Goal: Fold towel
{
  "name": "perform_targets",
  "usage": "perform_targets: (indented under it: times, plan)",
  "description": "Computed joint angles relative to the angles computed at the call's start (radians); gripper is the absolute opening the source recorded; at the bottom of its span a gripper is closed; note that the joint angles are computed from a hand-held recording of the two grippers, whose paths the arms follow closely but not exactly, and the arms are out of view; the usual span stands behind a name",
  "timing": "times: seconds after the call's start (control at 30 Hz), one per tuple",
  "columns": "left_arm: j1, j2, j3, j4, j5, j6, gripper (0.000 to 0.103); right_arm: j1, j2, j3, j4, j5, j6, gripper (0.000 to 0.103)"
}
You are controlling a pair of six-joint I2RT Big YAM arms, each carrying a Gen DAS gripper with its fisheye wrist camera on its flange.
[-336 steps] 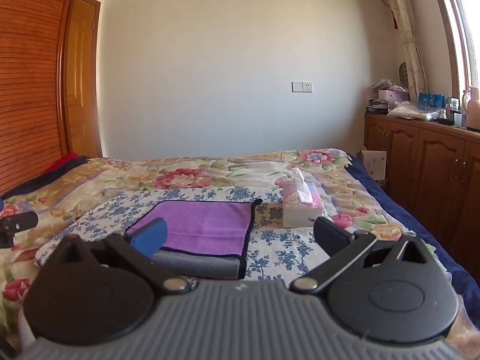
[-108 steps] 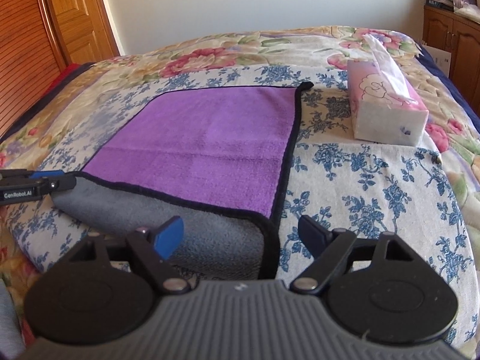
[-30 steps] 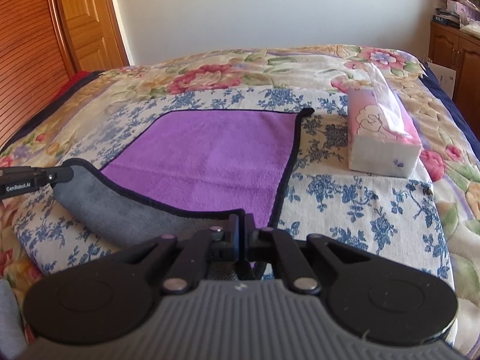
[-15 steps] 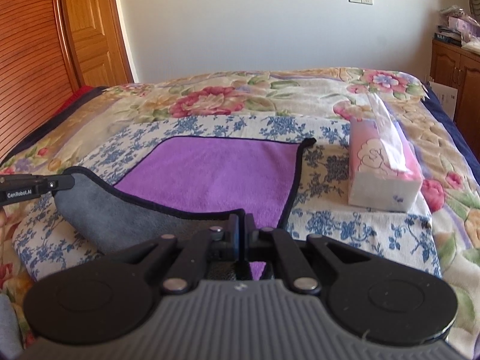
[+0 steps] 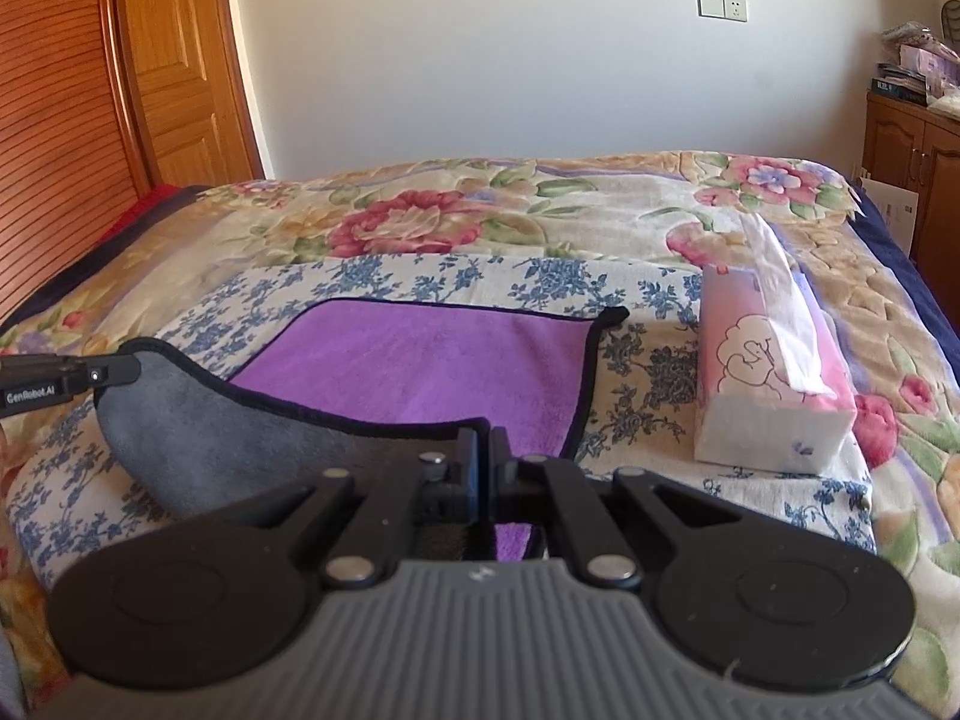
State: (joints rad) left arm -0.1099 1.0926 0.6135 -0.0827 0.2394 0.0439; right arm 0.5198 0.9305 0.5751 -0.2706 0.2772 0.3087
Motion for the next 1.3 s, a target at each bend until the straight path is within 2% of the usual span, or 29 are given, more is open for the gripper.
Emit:
perform_targets:
  times: [0.67,1.3]
  plan:
    - [-0.024,0.077,0.044,0.051,-0.025,0.003,0.004,-0.07,0.064,0.033,0.069,-0.067,-0.099,0.004]
    - [-0.033,0.127,0.084,0.083,-0.039,-0.01,0.004,-0.108,0.114,0.056,0.127,-0.096,-0.142,0.004]
